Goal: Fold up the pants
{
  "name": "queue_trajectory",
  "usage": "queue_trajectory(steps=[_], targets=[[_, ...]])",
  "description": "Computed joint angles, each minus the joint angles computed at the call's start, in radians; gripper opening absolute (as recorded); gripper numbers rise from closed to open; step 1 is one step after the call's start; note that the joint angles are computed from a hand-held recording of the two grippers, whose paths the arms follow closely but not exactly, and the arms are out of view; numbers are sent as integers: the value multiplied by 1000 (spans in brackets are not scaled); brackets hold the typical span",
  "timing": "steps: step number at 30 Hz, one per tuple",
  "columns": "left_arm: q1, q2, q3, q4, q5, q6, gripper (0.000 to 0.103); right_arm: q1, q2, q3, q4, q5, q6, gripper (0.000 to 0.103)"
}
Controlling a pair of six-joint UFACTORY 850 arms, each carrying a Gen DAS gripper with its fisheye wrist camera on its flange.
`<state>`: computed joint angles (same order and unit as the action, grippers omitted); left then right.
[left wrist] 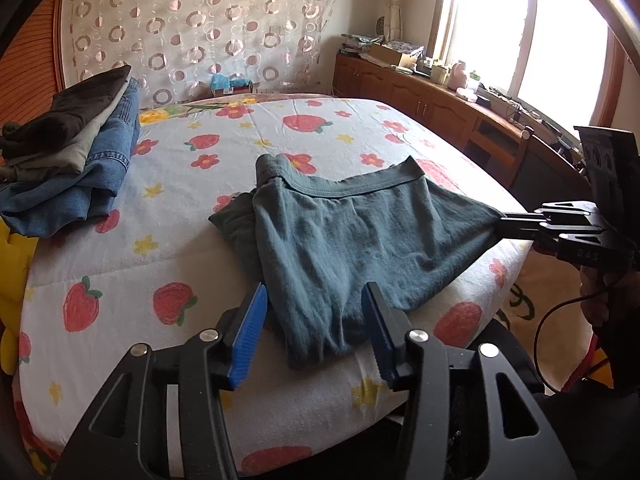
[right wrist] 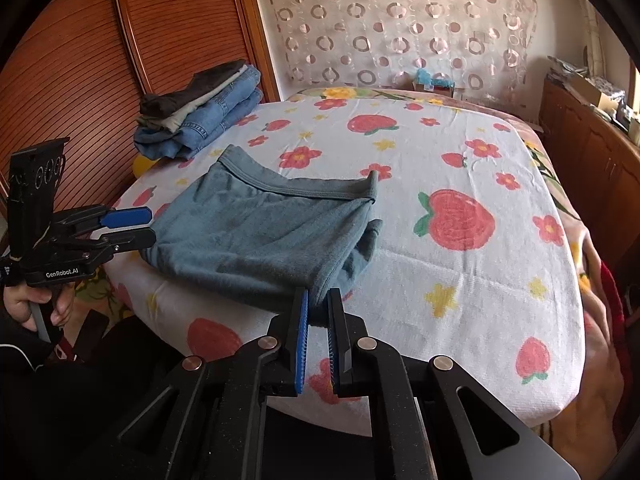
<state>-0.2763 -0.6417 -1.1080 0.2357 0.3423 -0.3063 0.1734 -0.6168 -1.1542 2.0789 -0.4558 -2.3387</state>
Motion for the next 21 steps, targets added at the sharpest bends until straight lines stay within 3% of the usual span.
queue_trajectory(steps=[2, 6, 7, 10, 12, 17, 21], targets=[[6, -2, 1, 34, 15, -42, 77, -1, 6, 7, 11, -1, -15, 7], [9, -6, -7, 45, 22, -67, 82, -3, 16, 21, 50, -4, -55, 7], [8, -7, -9, 27, 19, -50, 88, -4, 19, 24, 65, -6, -66, 7], [7, -8, -11, -48, 33, 16, 90, -7, 27, 33, 85, -14, -82, 7], [6, -12, -17, -135, 40, 92, 91, -8, 27, 34, 91, -15, -89, 15], [19, -45, -65, -128, 14, 64, 91, -2, 1, 3, 113, 0, -85, 45], [27, -72, -102, -30, 4, -33, 91, 9, -35, -45, 111, 10, -72, 46]])
